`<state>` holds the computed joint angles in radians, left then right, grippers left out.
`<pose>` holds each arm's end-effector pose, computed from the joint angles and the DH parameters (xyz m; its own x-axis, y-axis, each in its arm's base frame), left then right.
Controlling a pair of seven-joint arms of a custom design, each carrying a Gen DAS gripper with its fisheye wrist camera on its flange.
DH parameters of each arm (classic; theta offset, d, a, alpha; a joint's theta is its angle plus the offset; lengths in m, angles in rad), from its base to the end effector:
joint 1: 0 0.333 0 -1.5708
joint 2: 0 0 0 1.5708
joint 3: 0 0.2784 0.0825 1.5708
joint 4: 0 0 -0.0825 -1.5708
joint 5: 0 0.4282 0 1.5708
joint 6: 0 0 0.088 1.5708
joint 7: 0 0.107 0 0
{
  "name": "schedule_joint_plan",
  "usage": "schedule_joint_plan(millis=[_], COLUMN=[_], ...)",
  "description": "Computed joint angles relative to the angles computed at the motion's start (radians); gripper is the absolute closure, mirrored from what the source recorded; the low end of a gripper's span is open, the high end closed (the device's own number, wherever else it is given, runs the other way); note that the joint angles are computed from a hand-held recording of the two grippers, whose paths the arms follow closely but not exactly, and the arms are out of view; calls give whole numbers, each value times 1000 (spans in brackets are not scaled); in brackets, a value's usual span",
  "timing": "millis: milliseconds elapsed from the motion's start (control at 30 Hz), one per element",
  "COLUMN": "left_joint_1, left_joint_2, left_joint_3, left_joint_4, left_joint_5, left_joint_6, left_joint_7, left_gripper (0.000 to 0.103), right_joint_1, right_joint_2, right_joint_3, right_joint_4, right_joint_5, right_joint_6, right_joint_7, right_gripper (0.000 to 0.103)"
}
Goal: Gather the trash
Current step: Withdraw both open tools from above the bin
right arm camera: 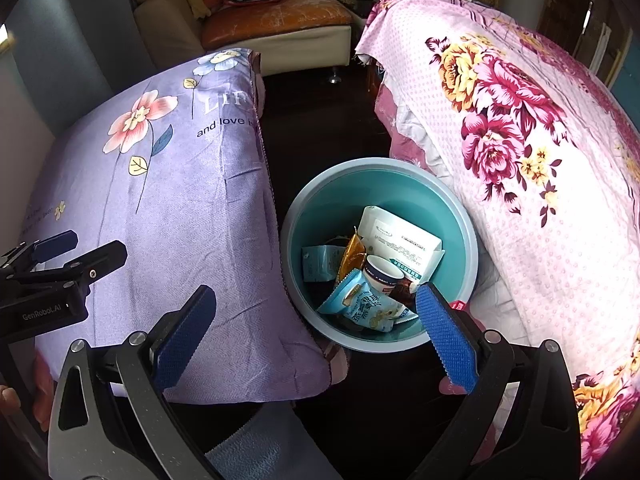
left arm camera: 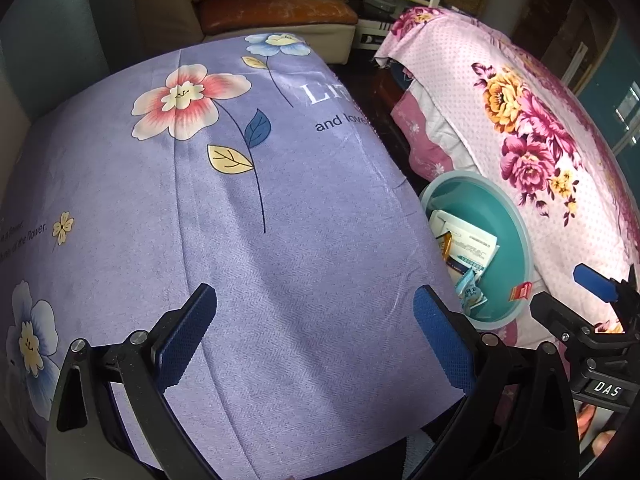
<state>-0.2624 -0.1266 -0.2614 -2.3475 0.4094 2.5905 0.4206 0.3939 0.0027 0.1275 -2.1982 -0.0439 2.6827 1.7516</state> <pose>0.4791 -0.2849 0.3542 0.2763 -0.9531 0.1238 -0.8487 -0.3024 -0.4340 0.5243 0.3027 0.3715 0.3770 -0.9249 -0.0487 -0.8298 -0.3139 -0.4615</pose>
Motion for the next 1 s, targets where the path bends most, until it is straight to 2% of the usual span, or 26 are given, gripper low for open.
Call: schedule_joint_plan(millis=[300, 433, 1000], left_joint_1=[6, 16, 15], left_joint_2=[-7, -18, 6], left_joint_3=[3, -4, -5], left_joint_4=[-14, -28, -13], left_joint_5=[14, 59, 109], left_joint_6=[17, 36, 9], left_joint_7=[-14, -53, -92], left_gripper=[4, 4, 4], right_joint_1=[0, 1, 7], right_joint_2=[14, 20, 60], right_joint_3=[-3, -5, -13], right_joint_4=[10, 10, 25], right_joint_5=[-2, 2, 9], right_joint_6=[-5, -2, -7], right_joint_7=[11, 11, 26], right_gripper=[7, 7, 7])
